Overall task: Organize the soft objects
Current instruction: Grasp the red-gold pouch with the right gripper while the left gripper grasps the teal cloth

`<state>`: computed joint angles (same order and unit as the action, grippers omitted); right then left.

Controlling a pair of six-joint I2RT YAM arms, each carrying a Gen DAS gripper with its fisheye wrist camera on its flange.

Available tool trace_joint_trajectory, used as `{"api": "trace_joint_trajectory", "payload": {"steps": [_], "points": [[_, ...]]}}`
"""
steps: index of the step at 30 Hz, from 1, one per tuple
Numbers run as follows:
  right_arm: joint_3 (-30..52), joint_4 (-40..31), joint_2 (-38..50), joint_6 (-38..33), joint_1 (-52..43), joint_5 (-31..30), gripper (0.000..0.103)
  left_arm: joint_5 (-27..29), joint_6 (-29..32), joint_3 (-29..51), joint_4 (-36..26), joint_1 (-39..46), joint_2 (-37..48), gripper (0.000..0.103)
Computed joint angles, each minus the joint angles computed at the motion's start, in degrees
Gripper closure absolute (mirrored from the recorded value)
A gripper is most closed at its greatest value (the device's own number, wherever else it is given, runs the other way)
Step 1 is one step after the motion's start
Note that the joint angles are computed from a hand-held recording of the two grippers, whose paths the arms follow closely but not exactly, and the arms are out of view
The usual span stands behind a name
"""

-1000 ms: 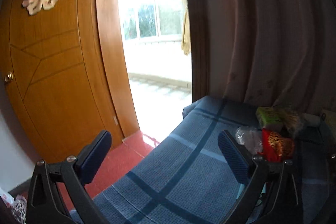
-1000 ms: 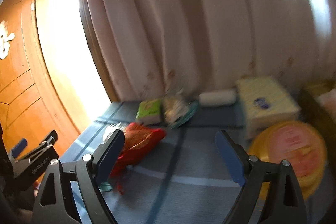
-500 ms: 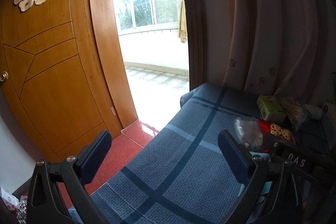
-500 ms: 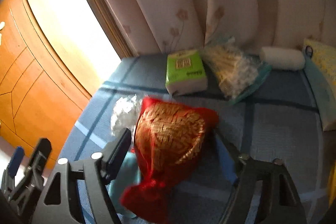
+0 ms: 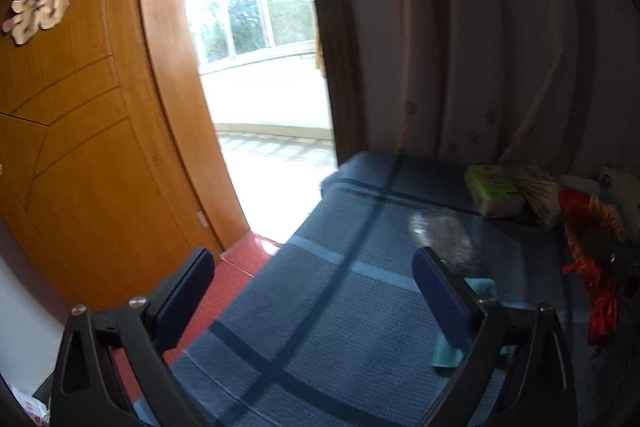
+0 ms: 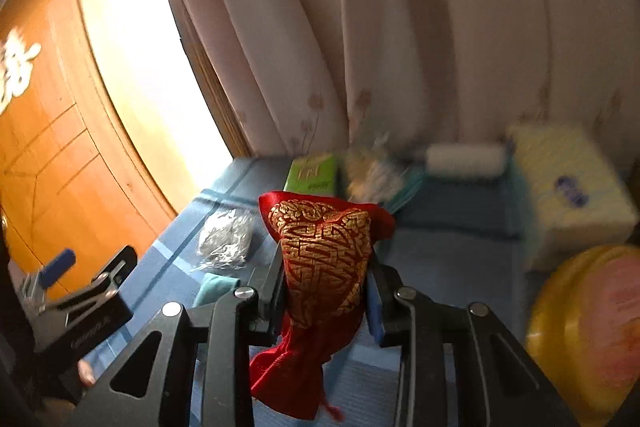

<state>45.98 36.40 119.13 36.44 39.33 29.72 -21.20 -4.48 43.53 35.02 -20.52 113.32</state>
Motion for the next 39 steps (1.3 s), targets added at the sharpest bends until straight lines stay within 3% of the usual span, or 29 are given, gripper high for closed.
{"api": "trace_joint_trajectory", "payload": {"steps": [6,8,13,19,21,22,25,30,39], "points": [[-6.6,6.7,-3.4,-4.3,2.9,7.3,0.068,4.7,0.3,3.3,-7.1,-2.9,0.9,0.02],[-7.6,8.1,-3.6,-4.5,2.8,7.4,0.068,5.9,0.5,5.0,-10.0,-3.7,1.7,0.028],[-11.7,9.8,-6.4,-2.7,2.3,6.2,0.068,15.0,-1.7,10.7,-18.8,-3.1,4.8,0.045],[-9.2,9.7,-4.1,-3.3,2.0,5.5,0.068,18.1,-2.4,15.2,-24.6,-3.4,7.4,0.058],[-9.0,9.8,-4.0,-3.6,2.2,5.5,0.068,16.7,-2.6,14.8,-24.4,-4.2,7.2,0.068],[-8.9,9.6,-4.1,-3.7,2.2,5.4,0.068,16.8,-2.5,14.1,-23.9,-4.4,6.9,0.086],[-8.9,9.7,-4.0,-3.9,1.9,5.1,0.068,18.1,-2.7,13.0,-22.9,-3.8,6.3,0.094],[-9.0,10.1,-3.9,-3.7,1.7,5.0,0.068,20.6,-4.7,8.0,-18.4,-2.2,3.4,0.094],[-9.0,11.9,-3.3,-7.0,4.8,12.3,0.068,10.2,-7.8,-4.7,-0.9,-3.8,-3.4,0.094]]}}
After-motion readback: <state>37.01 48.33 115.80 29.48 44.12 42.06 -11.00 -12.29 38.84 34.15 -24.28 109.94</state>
